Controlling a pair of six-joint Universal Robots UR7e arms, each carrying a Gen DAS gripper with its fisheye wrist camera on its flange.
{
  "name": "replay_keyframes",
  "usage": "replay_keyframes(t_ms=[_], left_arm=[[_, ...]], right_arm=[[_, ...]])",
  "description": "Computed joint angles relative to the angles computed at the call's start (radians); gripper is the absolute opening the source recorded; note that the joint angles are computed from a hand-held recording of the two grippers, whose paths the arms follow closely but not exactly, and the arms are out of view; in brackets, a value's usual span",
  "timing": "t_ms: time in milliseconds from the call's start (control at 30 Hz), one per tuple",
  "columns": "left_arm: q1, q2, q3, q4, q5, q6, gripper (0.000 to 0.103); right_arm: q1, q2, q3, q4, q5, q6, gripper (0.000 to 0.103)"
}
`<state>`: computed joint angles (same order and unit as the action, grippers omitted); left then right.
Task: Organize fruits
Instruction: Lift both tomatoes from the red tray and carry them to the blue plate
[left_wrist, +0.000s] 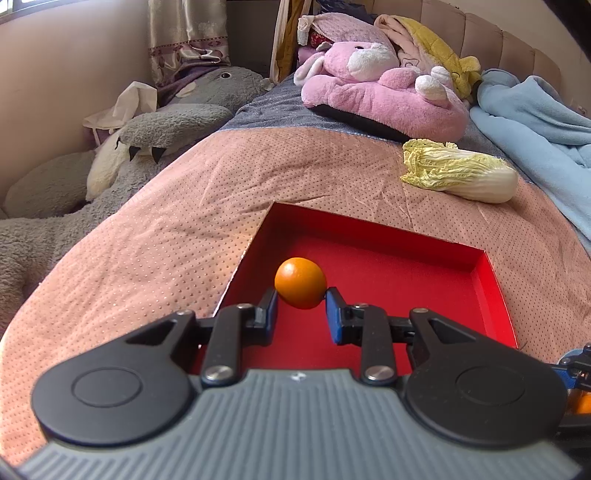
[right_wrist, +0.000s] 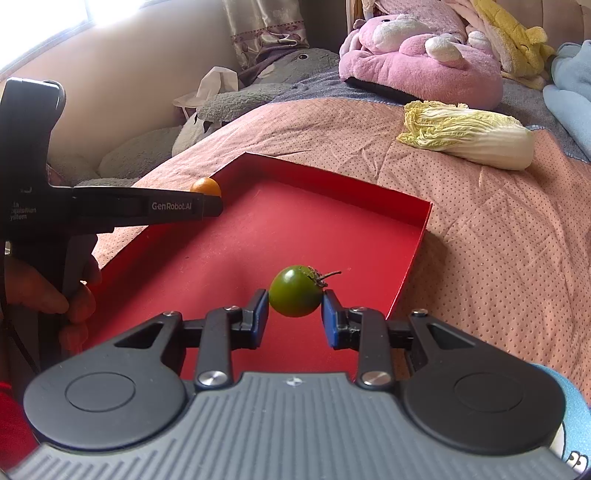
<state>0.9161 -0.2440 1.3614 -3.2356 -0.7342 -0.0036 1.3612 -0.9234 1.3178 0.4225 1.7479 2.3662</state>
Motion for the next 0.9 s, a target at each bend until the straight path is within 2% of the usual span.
replay_keyframes(t_ms=[400,900], left_arm=[[-0.028,-0.046,0.116,-0.058,0.001,-0.032,0.031],[-0.063,-0.058,0.179,-0.113,0.023,-0.022,0.031]], right_arm=[[0.019,-0.061,0.094,-0.031,0.012,-0.035,0.036],[0.011,-0.134,0.179,-0.051,-0.011,-0.066,0.036]])
